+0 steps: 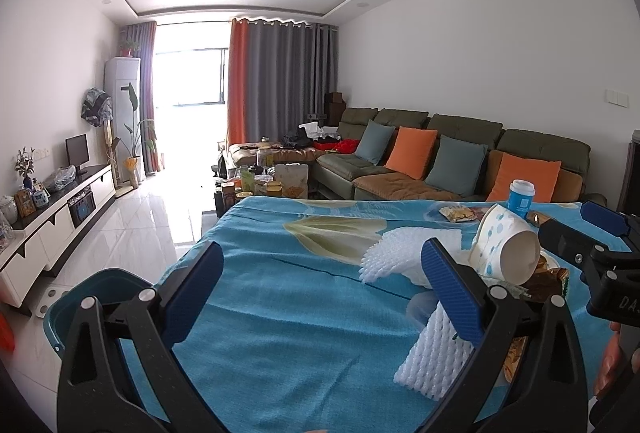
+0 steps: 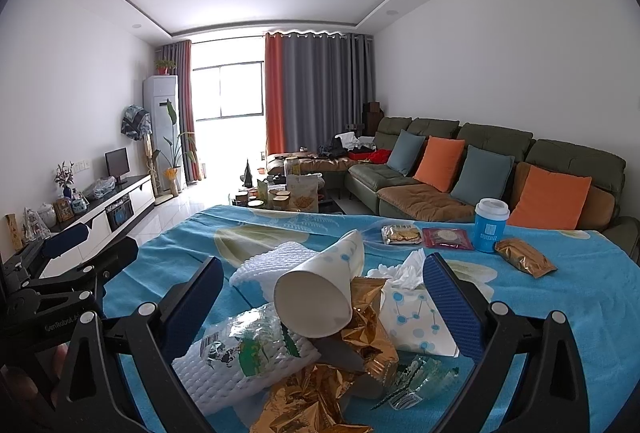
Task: Collect trash
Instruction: 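Grasp the white blue-dotted paper cup with the right tool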
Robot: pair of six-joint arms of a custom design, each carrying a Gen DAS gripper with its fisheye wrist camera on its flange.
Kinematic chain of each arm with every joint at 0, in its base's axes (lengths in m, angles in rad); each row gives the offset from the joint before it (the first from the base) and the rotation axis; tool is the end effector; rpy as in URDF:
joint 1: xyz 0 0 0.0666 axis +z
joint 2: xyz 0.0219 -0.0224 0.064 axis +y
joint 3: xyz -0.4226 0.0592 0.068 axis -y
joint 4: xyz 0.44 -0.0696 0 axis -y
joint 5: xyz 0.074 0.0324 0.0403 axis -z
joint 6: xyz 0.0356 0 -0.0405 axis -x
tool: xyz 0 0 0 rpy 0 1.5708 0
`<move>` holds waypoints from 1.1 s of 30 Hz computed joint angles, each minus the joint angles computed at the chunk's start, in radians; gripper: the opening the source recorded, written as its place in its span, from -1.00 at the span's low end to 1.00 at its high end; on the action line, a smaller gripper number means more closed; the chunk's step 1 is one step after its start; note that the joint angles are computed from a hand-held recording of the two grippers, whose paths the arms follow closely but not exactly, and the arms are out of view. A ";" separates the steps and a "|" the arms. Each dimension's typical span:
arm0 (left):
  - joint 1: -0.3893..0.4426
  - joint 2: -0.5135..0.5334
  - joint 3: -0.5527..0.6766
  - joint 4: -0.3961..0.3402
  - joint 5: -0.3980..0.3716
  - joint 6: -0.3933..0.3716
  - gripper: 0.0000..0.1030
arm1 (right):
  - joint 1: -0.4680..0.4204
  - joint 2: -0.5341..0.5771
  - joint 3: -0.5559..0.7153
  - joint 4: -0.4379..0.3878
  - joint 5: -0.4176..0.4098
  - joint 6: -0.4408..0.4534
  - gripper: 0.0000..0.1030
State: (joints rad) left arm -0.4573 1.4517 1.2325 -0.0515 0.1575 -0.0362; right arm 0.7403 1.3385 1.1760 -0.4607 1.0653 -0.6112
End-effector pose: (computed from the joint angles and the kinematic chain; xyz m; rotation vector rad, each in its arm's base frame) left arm 0.5122 -0.2587 0.4332 0.5617 1.7739 -0.4385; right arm 0.3896 0.3133 0.4329 0.4232 1.8160 -0.2485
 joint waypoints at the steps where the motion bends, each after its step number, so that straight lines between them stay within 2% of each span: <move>1: 0.000 0.002 0.001 -0.002 0.001 0.000 0.89 | -0.001 0.001 0.001 -0.004 -0.003 -0.003 0.87; 8: -0.004 0.007 0.001 -0.014 0.026 -0.009 0.89 | -0.014 0.005 0.007 -0.018 -0.026 -0.015 0.87; 19: -0.012 0.018 0.011 -0.103 0.154 -0.077 0.89 | -0.043 -0.021 -0.014 -0.074 -0.098 -0.089 0.85; 23: -0.013 0.029 0.020 -0.151 0.219 -0.113 0.89 | -0.049 -0.020 -0.012 -0.091 -0.122 -0.086 0.67; 28: -0.033 0.036 0.017 -0.164 0.260 -0.168 0.87 | -0.059 -0.024 -0.022 -0.082 -0.167 -0.086 0.37; 32: -0.048 0.054 0.041 -0.221 0.288 -0.200 0.61 | -0.072 -0.021 -0.020 -0.073 -0.199 -0.058 0.12; 33: -0.050 0.067 0.055 -0.244 0.294 -0.204 0.45 | -0.074 -0.021 -0.020 -0.071 -0.204 -0.054 0.04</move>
